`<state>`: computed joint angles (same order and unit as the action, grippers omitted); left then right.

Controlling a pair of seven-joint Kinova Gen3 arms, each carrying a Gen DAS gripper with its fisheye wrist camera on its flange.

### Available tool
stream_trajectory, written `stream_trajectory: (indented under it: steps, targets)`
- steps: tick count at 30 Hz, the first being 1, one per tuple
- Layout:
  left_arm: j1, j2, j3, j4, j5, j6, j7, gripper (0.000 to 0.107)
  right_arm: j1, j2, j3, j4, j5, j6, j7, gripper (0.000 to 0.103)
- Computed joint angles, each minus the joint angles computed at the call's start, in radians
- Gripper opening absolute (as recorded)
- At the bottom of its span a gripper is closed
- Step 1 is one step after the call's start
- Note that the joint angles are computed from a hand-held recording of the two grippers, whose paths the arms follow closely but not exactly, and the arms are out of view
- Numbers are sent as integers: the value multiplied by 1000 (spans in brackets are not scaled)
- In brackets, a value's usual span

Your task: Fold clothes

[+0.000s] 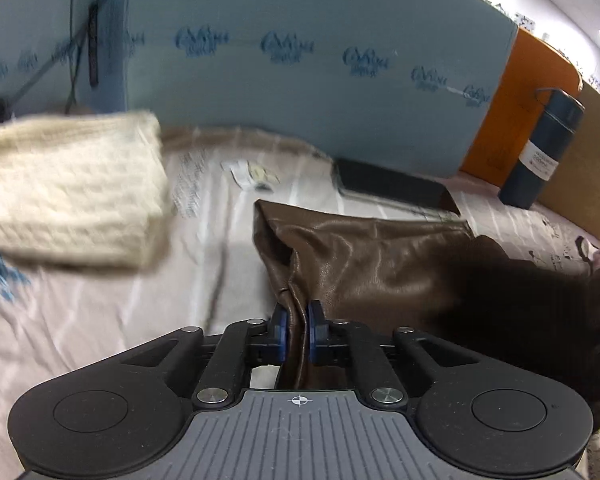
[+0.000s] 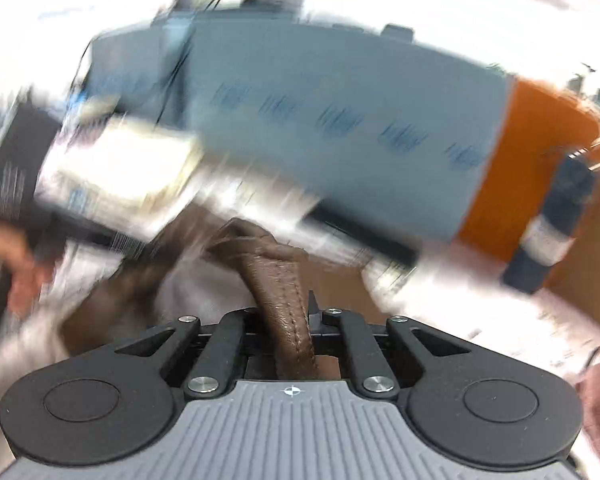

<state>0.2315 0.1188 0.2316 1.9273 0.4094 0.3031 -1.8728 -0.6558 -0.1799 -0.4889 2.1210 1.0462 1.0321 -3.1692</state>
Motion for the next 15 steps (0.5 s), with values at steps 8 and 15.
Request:
stream_trajectory:
  steps: [8, 15]
  targets:
    - [-133, -8, 31, -31, 147, 88, -236, 7, 158, -248, -123, -4, -195, 257, -163, 6]
    - [-97, 28, 1, -59, 260, 168, -394, 21, -149, -299, 105, 109, -480, 389, -361, 28]
